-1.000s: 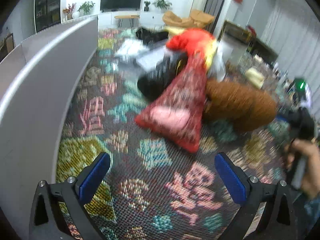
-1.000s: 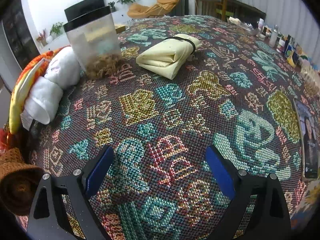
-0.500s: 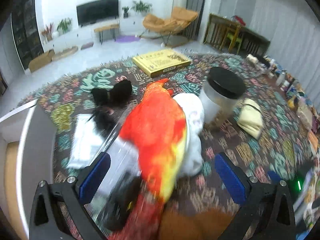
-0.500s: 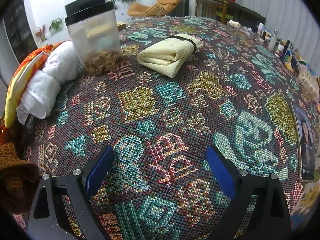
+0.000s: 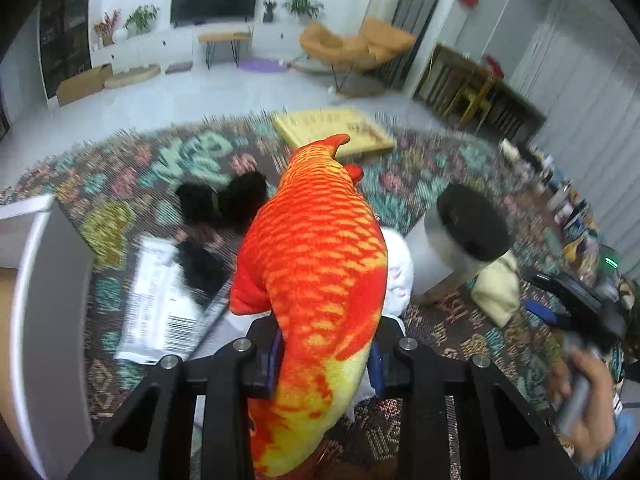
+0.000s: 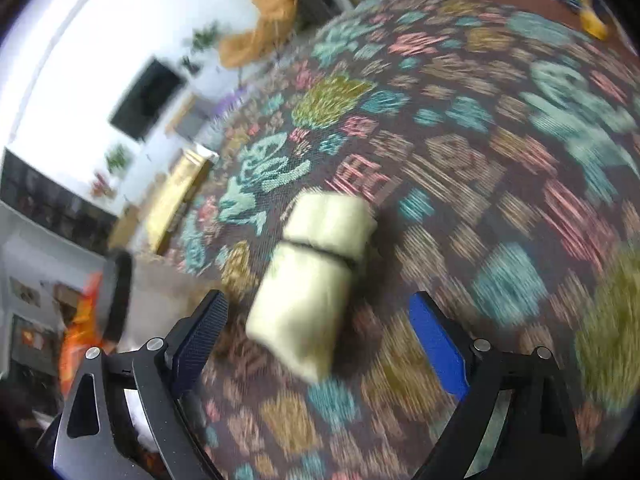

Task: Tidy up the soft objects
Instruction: 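Grasp the orange plush fish with the left gripper while the right gripper carries the cream mat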

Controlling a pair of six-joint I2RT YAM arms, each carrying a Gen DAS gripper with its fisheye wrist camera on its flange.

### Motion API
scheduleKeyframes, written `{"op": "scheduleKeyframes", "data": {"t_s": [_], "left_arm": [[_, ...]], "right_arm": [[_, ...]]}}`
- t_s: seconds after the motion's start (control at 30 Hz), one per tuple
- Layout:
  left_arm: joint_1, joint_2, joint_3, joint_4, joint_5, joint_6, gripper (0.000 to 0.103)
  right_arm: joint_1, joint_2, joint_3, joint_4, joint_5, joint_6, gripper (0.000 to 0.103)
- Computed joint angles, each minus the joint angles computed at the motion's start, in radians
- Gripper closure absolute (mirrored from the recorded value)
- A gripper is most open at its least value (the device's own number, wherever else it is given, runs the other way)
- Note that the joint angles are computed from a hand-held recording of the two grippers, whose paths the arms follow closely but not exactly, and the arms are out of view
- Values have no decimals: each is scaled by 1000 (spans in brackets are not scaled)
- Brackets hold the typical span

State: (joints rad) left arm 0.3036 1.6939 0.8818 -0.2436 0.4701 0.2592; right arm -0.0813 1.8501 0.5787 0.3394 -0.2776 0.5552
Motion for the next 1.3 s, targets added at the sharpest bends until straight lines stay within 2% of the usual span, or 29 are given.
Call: {"op": "scheduleKeyframes", "data": {"t_s": [0.07, 0.1, 0.13, 0.17, 0.2, 0.27, 0.43, 0.53, 0.63, 0.73, 0.8, 0.87, 1.0, 1.07, 1.1, 1.13, 1.17, 1.2, 1.3], "left_arm": [[48, -33, 11, -42, 38, 23, 70], [72, -49, 15, -64, 53, 39, 70], [100, -67, 19, -87, 70, 59, 70], [123, -82, 20, -107, 85, 76, 70], [155, -97, 24, -134, 106, 103, 70], [222, -125, 30, -190, 150, 163, 70], [471, -158, 81, -394, 267, 402, 70], [668, -120, 154, -552, 299, 593, 70], [857, -70, 215, -648, 287, 758, 70], [1055, 37, 318, -724, 252, 892, 70], [1175, 151, 434, -775, 222, 947, 70], [1267, 255, 557, -807, 199, 972, 70], [1379, 362, 685, -796, 175, 987, 69], [1412, 380, 695, -752, 170, 984, 62], [1420, 387, 692, -726, 161, 976, 44], [1427, 398, 694, -703, 155, 960, 21], [1433, 408, 694, -686, 163, 943, 13], [1444, 418, 692, -667, 180, 919, 8], [1458, 454, 728, -695, 205, 887, 8]], "right_arm": [[57, 100, 155, -160, 12, -39, 12], [101, 146, 228, -248, 52, -42, 14], [148, 143, 251, -275, 153, -76, 55], [165, 152, 271, -293, 175, -98, 72], [167, 152, 272, -282, 164, -96, 77], [178, 103, 242, -251, 237, -89, 79], [277, -198, 107, -182, 433, -146, 79], [413, -333, 123, -242, 497, -170, 79], [612, -403, 172, -317, 513, -138, 79], [863, -379, 259, -361, 515, -82, 79], [1031, -302, 351, -359, 480, -45, 78], [1160, -202, 455, -347, 430, -14, 78], [1344, 66, 738, -365, 306, 27, 77], [1390, 186, 856, -370, 250, 46, 69], [1405, 231, 895, -373, 227, 53, 53], [1414, 300, 963, -387, 183, 58, 19], [1410, 321, 981, -414, 154, 62, 13], [1410, 341, 988, -417, 148, 75, 14], [1396, 301, 886, -372, 194, 67, 14]]}}
